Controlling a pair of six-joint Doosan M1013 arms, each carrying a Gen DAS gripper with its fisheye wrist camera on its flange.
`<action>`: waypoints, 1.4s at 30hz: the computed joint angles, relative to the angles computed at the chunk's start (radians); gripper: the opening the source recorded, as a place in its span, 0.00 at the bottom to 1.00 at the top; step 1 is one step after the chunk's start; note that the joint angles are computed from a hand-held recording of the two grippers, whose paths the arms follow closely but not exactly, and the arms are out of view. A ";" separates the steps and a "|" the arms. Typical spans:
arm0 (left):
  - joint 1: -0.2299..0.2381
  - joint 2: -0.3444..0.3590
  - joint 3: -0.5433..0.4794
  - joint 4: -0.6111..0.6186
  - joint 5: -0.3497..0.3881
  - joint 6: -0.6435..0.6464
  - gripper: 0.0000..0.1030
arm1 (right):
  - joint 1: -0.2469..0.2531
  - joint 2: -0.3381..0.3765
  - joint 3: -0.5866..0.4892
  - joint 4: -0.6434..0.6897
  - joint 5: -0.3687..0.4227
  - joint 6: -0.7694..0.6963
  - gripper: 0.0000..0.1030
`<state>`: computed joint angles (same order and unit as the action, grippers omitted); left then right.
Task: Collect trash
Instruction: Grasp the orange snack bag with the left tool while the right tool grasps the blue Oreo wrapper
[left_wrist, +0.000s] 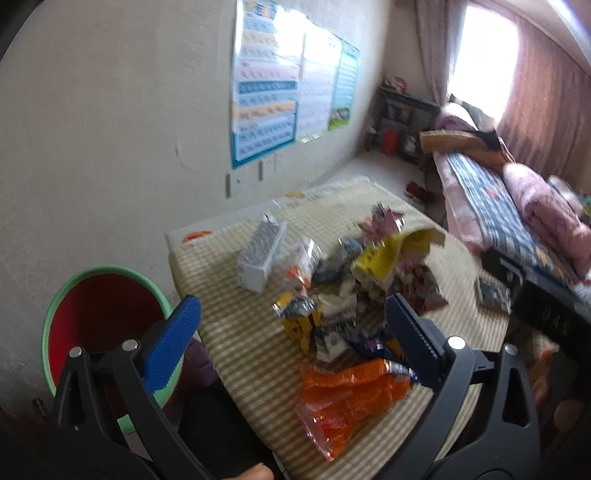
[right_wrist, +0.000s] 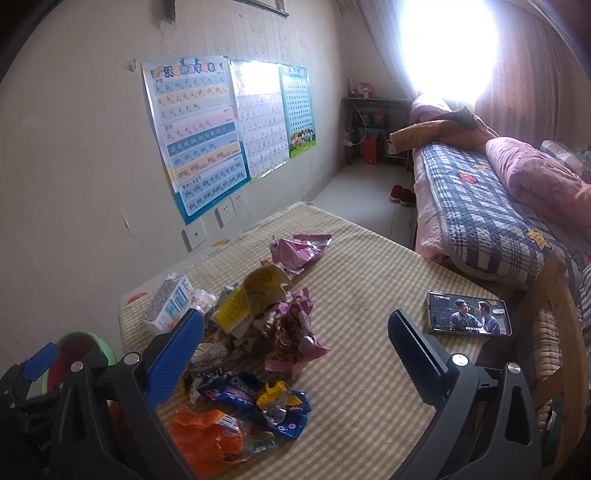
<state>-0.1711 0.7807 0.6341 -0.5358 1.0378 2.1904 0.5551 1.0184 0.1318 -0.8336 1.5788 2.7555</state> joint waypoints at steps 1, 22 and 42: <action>-0.001 0.004 -0.002 -0.002 0.028 0.029 0.95 | -0.003 -0.032 0.069 0.014 -0.022 0.030 0.93; -0.001 0.244 -0.342 -0.047 0.661 -0.140 0.41 | -0.059 -0.206 0.476 0.346 -0.235 0.196 0.91; 0.024 0.285 -0.451 -0.102 0.684 -0.199 0.66 | -0.098 -0.245 0.597 0.533 -0.547 0.195 0.14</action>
